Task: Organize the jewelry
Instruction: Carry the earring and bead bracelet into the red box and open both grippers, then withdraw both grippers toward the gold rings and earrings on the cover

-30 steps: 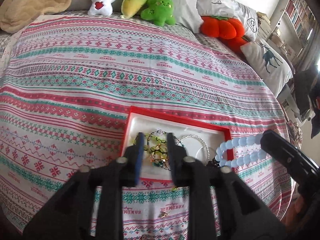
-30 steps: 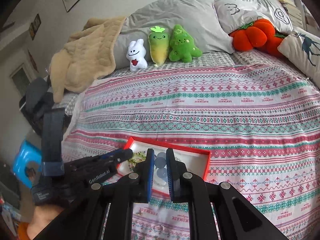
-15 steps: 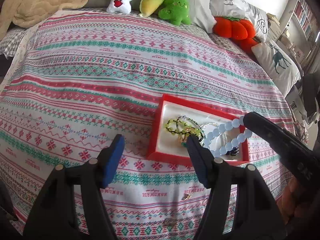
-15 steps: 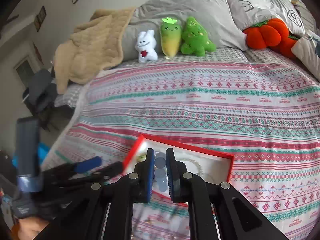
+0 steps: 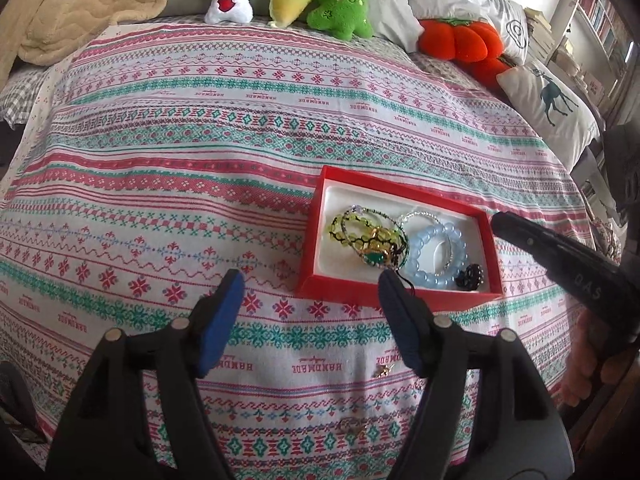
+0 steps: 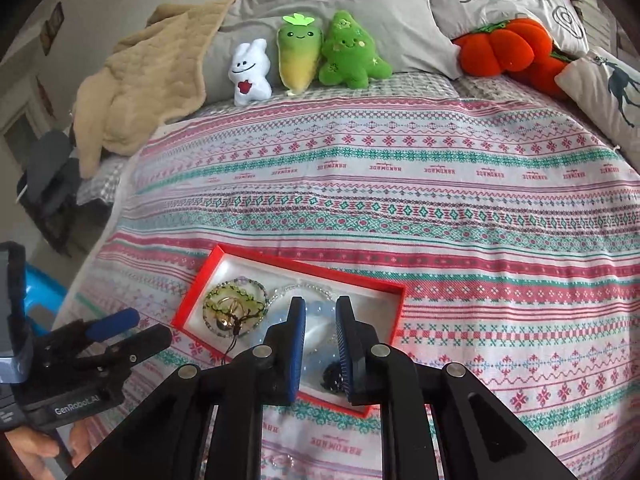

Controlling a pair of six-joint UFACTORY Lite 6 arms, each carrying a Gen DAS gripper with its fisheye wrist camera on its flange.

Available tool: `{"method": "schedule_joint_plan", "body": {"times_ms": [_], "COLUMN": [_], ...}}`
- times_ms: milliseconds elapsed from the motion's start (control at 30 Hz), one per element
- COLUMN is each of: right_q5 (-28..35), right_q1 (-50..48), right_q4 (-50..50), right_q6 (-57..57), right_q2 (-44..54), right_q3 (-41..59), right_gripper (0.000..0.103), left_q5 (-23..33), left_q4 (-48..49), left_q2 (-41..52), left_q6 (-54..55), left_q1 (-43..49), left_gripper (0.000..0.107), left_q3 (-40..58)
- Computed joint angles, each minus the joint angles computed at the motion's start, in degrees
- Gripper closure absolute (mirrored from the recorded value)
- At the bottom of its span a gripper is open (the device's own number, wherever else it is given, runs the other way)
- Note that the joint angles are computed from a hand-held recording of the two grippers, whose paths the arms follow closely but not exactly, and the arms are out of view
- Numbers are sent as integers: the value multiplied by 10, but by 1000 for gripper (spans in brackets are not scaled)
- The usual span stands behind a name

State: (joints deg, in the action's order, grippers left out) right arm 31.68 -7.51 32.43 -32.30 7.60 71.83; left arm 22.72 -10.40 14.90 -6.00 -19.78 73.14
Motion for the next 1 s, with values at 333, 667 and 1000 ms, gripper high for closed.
{"method": "schedule_joint_plan", "body": {"times_ms": [333,667,1000], "right_q5": [8,5,13], "right_q1": [-30,-58,-83], "right_q4": [0,-54,-18], "right_q6": [-21,-16,-100], "right_q2": [-126,-229,-303], "right_q3": [-84,-171,-278], "right_gripper": [26,6,0], "left_q5": [22,16,-31], "left_q4": [58,113,183], "left_q2": [-56,-149,-219], "left_q6": [-64,-98,-151], "left_q1": [-17,-28,-44], "left_gripper": [20,5,5], "left_q3": [-56,-155,-278]}}
